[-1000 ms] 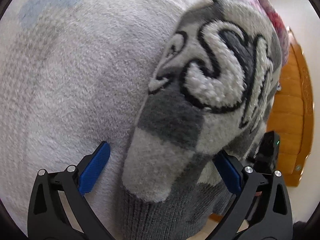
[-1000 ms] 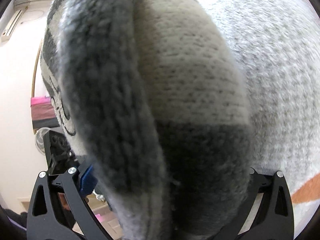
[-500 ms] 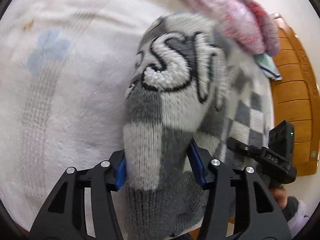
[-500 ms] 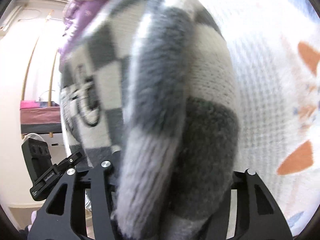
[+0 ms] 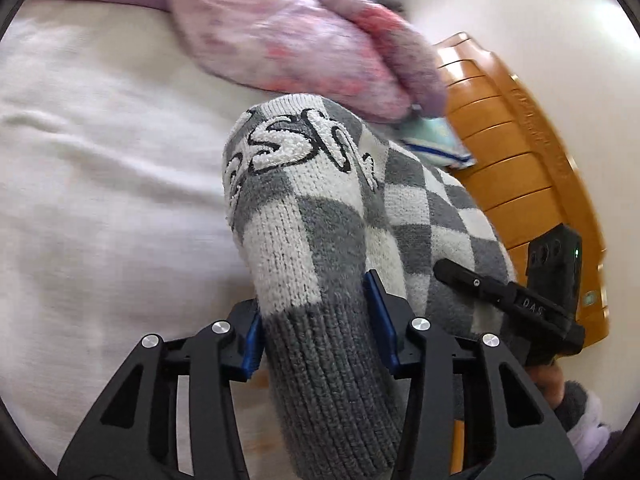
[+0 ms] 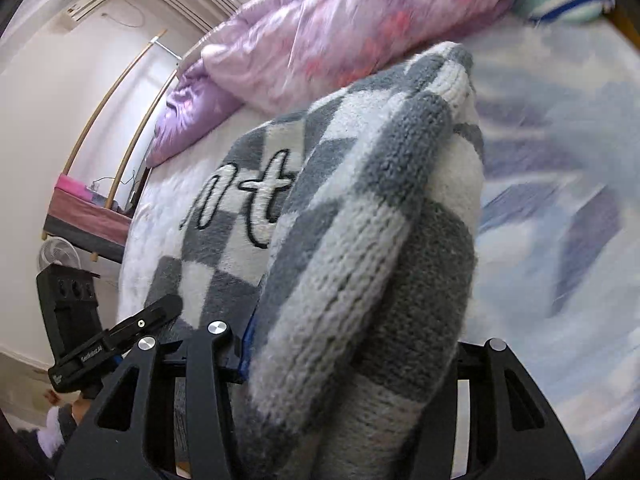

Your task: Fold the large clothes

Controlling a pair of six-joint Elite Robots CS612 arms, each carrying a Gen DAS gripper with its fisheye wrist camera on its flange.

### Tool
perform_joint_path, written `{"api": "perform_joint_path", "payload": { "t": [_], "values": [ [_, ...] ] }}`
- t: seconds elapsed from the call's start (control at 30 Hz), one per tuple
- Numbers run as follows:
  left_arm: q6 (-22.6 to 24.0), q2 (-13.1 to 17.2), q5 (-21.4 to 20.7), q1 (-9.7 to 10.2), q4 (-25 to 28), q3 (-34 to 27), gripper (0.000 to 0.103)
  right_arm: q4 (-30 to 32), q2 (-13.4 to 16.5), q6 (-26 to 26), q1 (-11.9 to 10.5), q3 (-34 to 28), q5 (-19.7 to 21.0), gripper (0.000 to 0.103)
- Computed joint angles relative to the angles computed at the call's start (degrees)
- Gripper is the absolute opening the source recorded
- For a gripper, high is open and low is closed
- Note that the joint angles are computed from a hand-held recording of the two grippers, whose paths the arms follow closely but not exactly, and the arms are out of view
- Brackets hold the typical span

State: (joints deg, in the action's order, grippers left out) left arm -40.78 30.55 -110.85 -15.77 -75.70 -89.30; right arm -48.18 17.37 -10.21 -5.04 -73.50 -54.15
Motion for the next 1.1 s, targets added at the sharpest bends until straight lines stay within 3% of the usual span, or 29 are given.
{"api": "perform_joint_path", "payload": {
  "t": [0.1, 0.2, 0.33, 0.43, 0.47, 0.53, 0.6, 0.77, 0.83, 0.9, 1.1],
  "values": [
    [-2.3, 0.0, 0.1, -2.62, -6.4, 3.1, 0.044, -0.8, -0.7, -3.9, -2.6, 1.0, -1.6, 0.046],
    [-2.3, 0.0, 0.0, -4.41, -7.9, 6.0, 0.044, -1.5, -0.7, -6.2, -4.0, 2.7, -3.5, 0.046],
    [3.3, -0.3, 3.5, -6.39, -0.2, 9.4, 0.045, -1.0, 2.2, -5.2, -4.9, 2.2, -8.4, 0.047],
    [5.3, -0.6, 7.3, -6.94, 8.3, 9.9, 0.046, 2.6, 4.8, -3.3, -4.6, 2.0, -17.5, 0.053],
    [5.6, -0.8, 7.4, -6.76, 10.0, 10.2, 0.048, 2.7, 5.5, -2.8, -4.8, 1.4, -19.6, 0.062],
    [4.9, -0.7, 7.7, -6.75, 10.4, 10.1, 0.064, 2.2, 6.4, -0.5, -5.3, -0.1, -19.9, 0.063],
    [4.3, -0.9, 8.4, -6.96, 10.9, 10.4, 0.065, 2.1, 6.3, -0.5, -4.9, -0.3, -23.1, 0.073],
    [3.1, -1.2, 9.7, -7.54, 14.7, 8.7, 0.07, -0.1, 6.6, -7.0, -1.9, -2.7, -38.0, 0.074],
    [2.8, -0.8, 10.3, -7.43, 16.5, 6.6, 0.07, -2.1, 7.8, -11.8, -0.1, -4.9, -45.2, 0.074],
    [1.2, -0.8, 11.1, -7.21, 18.3, 4.6, 0.071, -3.2, 9.0, -15.1, 0.3, -7.2, -49.5, 0.073],
    [0.3, -2.3, 12.6, -7.09, 23.3, 1.5, 0.078, -1.1, 11.0, -16.1, 0.2, -11.3, -52.9, 0.066]
  ]
}}
